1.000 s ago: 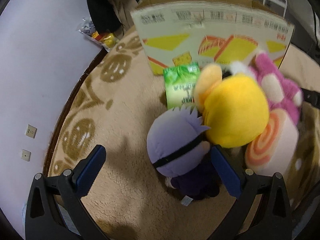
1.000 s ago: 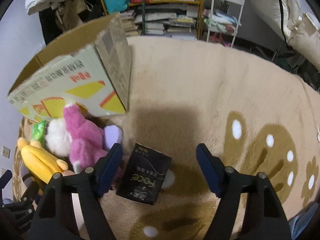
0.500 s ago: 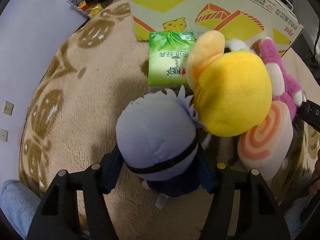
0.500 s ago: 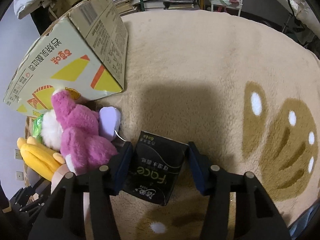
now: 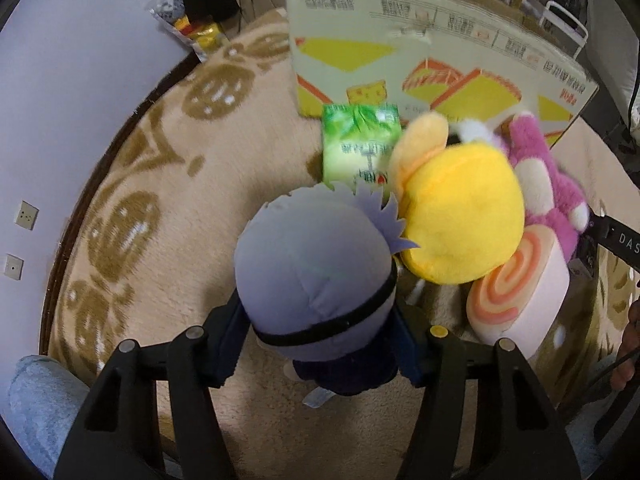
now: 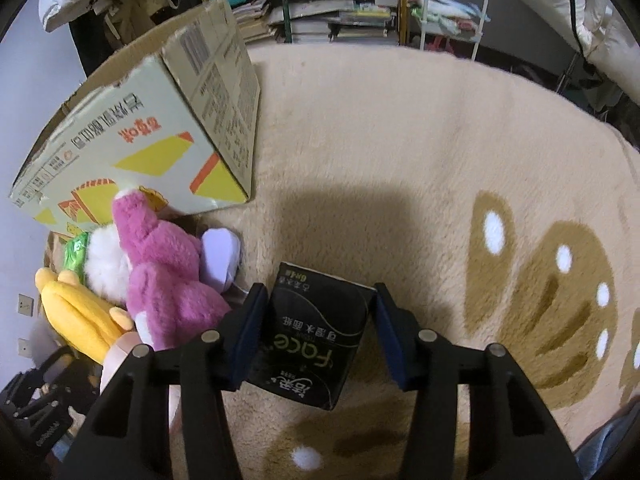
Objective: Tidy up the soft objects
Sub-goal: 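Grasp purple-haired doll with left tool while right tool grasps black tissue pack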
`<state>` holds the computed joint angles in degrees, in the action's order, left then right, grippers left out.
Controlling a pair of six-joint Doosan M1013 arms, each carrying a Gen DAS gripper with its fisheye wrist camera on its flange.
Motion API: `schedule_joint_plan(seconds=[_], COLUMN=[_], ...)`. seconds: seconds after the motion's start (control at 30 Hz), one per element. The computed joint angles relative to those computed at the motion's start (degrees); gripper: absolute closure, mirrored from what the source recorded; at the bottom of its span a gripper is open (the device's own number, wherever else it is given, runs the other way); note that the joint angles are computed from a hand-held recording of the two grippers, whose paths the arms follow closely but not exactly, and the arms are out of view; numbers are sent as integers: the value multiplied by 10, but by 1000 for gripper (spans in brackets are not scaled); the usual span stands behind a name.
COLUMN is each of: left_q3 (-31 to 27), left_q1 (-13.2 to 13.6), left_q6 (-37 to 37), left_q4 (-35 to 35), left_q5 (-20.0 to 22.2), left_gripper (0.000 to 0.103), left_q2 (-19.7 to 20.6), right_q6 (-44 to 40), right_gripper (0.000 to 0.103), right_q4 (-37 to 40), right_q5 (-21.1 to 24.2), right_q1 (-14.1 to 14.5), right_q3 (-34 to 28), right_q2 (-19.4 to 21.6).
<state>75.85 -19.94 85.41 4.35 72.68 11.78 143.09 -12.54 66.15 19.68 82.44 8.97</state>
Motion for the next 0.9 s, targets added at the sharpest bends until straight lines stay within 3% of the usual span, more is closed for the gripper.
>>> schedule_joint_plan(seconds=[0.2, 0.33, 0.63, 0.9], left_q3=[12, 18, 55, 54], left_q1=[-8, -4, 2, 2], left_q6=[-25, -35, -77, -82], left_q4=[53, 56, 64, 74], left_q5=[-33, -67, -243, -343], left_gripper=[41, 41, 41, 41], left_q2=[-17, -31, -92, -116], right_q6=[28, 69, 163, 204], right_gripper=[47, 47, 47, 47], right_q4=[-86, -151, -310, -411], right_q5=[-16, -54, -110, -122], right_q1=[25, 42, 85, 120], right_q3=[-5, 4, 19, 18], right_q2=[-11, -30, -59, -69])
